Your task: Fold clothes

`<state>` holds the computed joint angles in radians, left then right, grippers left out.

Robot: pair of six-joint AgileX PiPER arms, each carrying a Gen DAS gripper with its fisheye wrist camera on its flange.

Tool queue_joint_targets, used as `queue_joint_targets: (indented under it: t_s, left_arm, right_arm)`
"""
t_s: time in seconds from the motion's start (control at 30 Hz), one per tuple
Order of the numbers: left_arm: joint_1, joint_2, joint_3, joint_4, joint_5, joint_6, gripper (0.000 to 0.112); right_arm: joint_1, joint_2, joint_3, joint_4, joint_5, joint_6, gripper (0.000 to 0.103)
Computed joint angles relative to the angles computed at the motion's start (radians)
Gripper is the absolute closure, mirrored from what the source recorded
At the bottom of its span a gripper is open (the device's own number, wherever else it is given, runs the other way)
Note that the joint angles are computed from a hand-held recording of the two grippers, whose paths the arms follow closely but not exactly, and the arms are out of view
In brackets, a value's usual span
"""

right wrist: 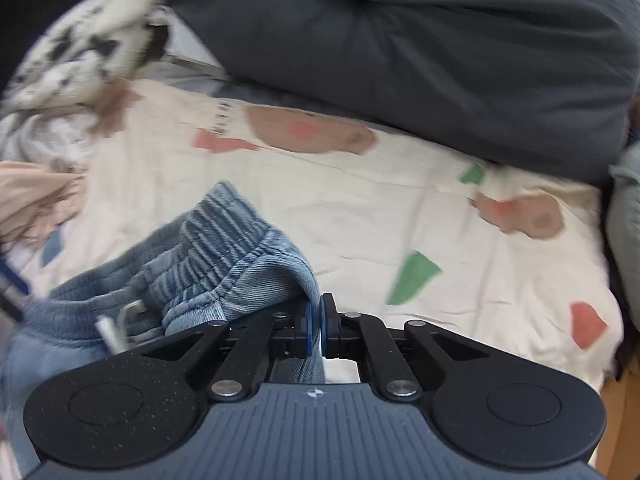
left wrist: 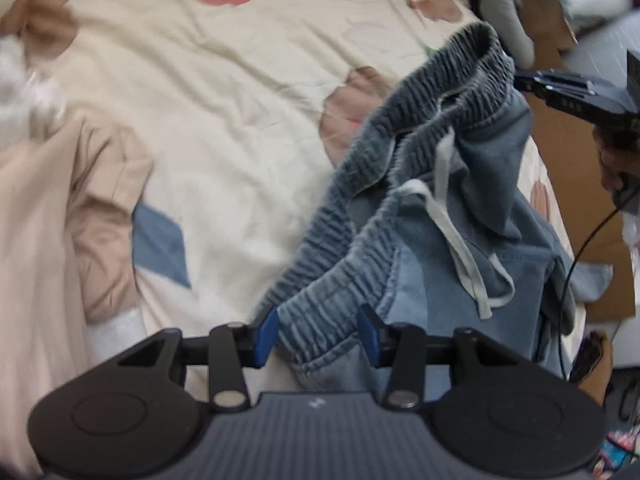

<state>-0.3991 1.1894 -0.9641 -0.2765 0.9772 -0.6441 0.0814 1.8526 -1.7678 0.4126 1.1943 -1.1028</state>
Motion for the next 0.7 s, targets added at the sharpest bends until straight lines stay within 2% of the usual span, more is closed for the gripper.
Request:
queue_joint_targets:
  t_s: [0.2,0.33,0.5,0.7]
  left_arm:
    - [-0.022,-0.046,0.073,-0.028,-0.039,-0.074,0.066]
    - [-0.013,-0.044,0.127,-0.089,-0.123,-0.069,0.066]
    - [-0.038,0.016,0.147,-0.166,-0.218,0.008,0.066]
    - [-0.122,0.12,0.094,-0.101,-0.257,-0.035,0.066]
  right_arm:
    - [0.041,0.011,0.009,-0.172,-0.096,0.145,0.102]
    - [0.04,0.04,-0.004,-0.257,-0.116,0.219,0.102]
    - [0.018,0.066,0.003,-0.297,-0.119,0.236,0.102]
    - [0.0,0.073,0.02,-0.309,-0.12,0.214,0.102]
